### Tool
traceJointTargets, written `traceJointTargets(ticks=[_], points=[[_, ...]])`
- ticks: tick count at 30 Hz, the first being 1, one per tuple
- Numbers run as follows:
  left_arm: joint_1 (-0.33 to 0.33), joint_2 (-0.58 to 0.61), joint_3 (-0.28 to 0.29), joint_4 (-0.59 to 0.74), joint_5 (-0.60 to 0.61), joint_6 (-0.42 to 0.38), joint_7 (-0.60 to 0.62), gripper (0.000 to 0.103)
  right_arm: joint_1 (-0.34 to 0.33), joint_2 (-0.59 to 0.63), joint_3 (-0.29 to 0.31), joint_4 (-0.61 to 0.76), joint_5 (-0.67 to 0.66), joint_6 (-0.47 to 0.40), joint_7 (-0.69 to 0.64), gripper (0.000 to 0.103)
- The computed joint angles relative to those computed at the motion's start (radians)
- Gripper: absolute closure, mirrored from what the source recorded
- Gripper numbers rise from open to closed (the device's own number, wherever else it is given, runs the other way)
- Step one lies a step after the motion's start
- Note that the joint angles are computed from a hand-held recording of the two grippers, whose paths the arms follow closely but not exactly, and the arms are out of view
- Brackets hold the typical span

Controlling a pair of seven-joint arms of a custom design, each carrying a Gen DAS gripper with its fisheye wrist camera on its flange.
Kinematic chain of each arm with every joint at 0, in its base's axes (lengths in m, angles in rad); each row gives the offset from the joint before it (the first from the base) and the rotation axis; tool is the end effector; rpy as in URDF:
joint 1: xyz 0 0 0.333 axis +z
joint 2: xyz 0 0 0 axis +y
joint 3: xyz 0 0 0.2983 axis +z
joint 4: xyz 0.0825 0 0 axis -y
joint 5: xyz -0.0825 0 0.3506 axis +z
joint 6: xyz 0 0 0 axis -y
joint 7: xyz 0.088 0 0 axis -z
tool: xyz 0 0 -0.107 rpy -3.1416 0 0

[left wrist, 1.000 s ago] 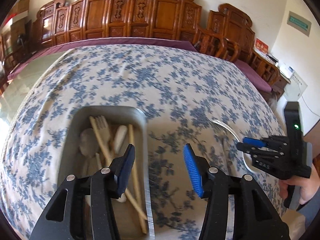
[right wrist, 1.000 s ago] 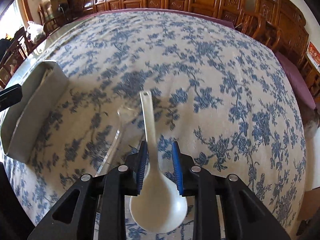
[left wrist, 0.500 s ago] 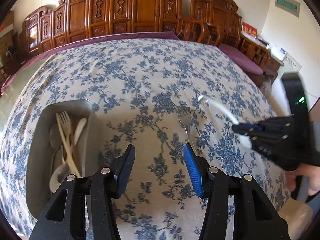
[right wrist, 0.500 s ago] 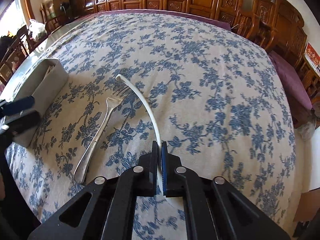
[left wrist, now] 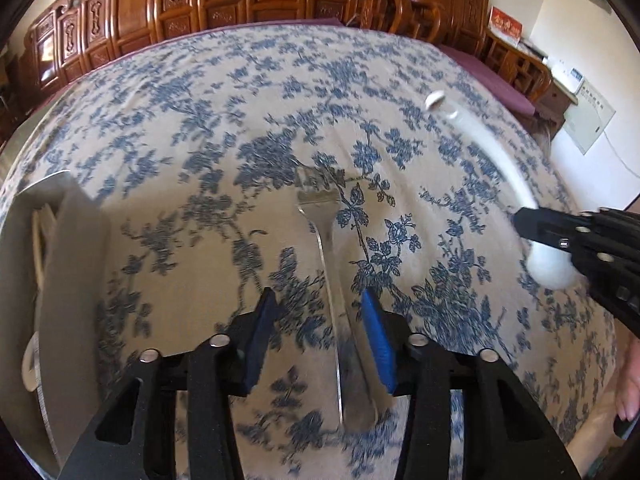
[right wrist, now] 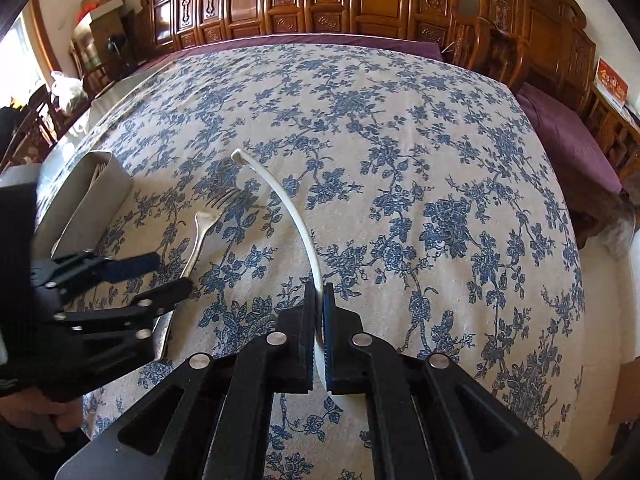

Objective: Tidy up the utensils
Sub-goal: 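Grasp a white plastic spoon from the pile with the right gripper, then grasp a metal fork with the left gripper while the right gripper holds the white spoon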

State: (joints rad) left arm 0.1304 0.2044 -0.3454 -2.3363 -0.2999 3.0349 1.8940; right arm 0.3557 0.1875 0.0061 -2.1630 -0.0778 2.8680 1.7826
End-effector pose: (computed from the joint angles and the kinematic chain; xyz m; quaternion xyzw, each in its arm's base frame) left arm 0.5261 -0.0894 0.3162 -0.6029 0.7553 -0.2252 0.1242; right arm 0.5347 0.2069 0.3733 -0.7540 0.6047 -0.1391 0.2154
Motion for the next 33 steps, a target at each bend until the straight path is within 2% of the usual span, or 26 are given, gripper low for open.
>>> traceJointTargets(ticks=[3, 5, 6, 7, 8, 9, 12, 15, 20, 27, 33], points=[[-0.073, 0.014, 0.076, 0.025, 0.117, -0.002, -0.095, 0.071, -0.011, 0.004, 0.009, -0.001, 0.028, 0.009, -0.025, 0.099], [-0.111, 0.018, 0.125, 0.034, 0.216, -0.005, -0.180, 0.082, -0.013, 0.006, 0.010, 0.000, 0.038, 0.010, -0.037, 0.099], [-0.097, 0.018, 0.112, 0.037, 0.209, -0.012, -0.167, 0.084, -0.013, 0.007, 0.011, 0.000, 0.044, 0.010, -0.043, 0.099], [-0.073, 0.017, 0.087, 0.035, 0.198, -0.013, -0.149, 0.091, -0.012, 0.008, 0.012, 0.000, 0.048, 0.011, -0.047, 0.099], [-0.075, 0.015, 0.091, 0.033, 0.214, -0.014, -0.157, 0.096, -0.012, 0.008, 0.012, -0.002, 0.052, 0.013, -0.049, 0.099], [-0.070, 0.011, 0.090, 0.028, 0.221, -0.013, -0.156, 0.096, -0.010, 0.006, 0.013, -0.005, 0.055, 0.016, -0.051, 0.099], [0.001, 0.006, 0.023, 0.027, 0.145, -0.035, -0.078, 0.097, -0.003, 0.001, 0.011, -0.015, 0.058, 0.022, -0.045, 0.099], [0.033, -0.006, 0.000, 0.015, 0.074, -0.036, -0.010, 0.097, 0.012, -0.007, 0.006, -0.027, 0.038, 0.023, -0.022, 0.099], [0.047, -0.057, 0.000, -0.025, -0.032, -0.022, 0.101, 0.097, 0.031, -0.023, 0.006, -0.037, 0.007, 0.024, 0.031, 0.099], [0.045, -0.146, 0.032, -0.052, -0.254, -0.049, 0.307, 0.097, 0.061, -0.043, 0.018, -0.021, -0.070, 0.006, 0.116, 0.099], [0.002, -0.222, 0.113, -0.067, -0.388, -0.087, 0.442, 0.097, 0.083, -0.038, 0.035, 0.022, -0.101, -0.008, 0.172, 0.099]])
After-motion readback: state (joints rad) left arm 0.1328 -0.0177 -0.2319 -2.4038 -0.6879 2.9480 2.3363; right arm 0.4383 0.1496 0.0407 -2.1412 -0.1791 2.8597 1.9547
